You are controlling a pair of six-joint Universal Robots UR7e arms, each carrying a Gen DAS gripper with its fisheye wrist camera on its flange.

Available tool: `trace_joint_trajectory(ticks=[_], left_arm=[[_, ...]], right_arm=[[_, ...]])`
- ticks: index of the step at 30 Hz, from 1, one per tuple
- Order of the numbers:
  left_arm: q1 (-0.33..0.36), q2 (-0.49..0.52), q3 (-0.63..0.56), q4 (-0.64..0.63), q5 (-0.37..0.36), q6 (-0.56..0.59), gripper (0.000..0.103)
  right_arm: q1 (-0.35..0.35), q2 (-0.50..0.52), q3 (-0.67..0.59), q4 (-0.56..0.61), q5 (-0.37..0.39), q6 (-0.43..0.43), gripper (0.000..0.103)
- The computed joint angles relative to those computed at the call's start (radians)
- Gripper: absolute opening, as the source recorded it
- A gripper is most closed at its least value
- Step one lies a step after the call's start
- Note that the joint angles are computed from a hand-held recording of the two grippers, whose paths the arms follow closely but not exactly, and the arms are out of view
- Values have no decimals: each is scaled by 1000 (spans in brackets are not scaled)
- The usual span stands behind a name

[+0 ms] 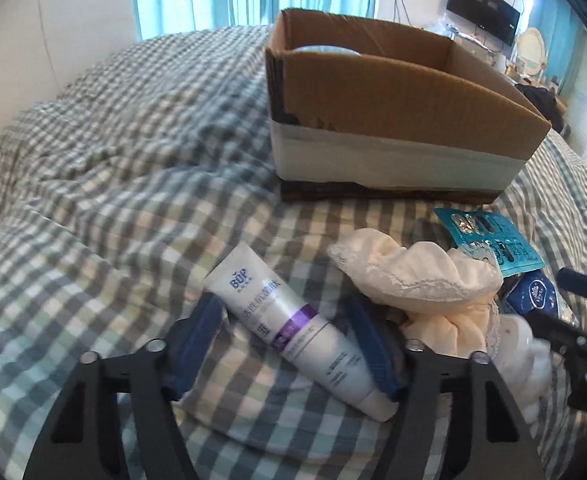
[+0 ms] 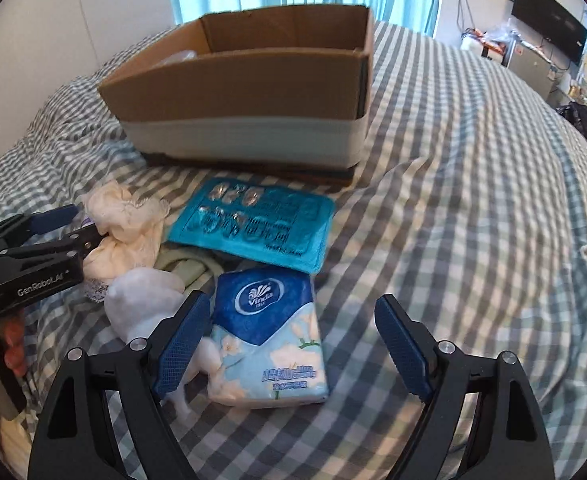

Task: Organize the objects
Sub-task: 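Grasp the white cream tube with the left tool while the right tool grasps the blue tissue pack, then carry the tube and tissue pack over the box and release both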

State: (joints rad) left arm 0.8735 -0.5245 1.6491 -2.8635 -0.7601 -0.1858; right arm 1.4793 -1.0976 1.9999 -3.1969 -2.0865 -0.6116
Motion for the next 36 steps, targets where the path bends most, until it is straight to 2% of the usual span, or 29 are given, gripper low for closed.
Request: trace_joint_trajectory(ticks=[2, 4, 5, 7, 10, 14, 27, 36], left_arm=[[4, 5, -3, -13, -15, 20, 60], [6, 1, 0, -12, -33, 21, 49], [5, -3, 5, -18, -39, 22, 46], [2, -10, 16, -26, -54, 30, 34], [-5, -25, 33, -29, -62, 35, 25], [-11, -56, 58, -35, -77, 39, 17], [-56, -144, 150, -138, -90, 67, 16], [-107, -178, 182, -195, -70, 96, 16]], right_arm=[[-1, -1, -6, 32, 6, 16, 83], [0, 5, -11, 45, -6, 18, 71], [3, 10, -14, 47, -24, 12, 61], [11, 20, -11, 40, -43, -15, 53], [26, 29, 9, -27, -66, -44, 52], [32, 6, 32, -41, -55, -28, 52], [91, -58, 95, -123, -46, -26, 52], [143, -103, 129, -183, -28, -48, 52]])
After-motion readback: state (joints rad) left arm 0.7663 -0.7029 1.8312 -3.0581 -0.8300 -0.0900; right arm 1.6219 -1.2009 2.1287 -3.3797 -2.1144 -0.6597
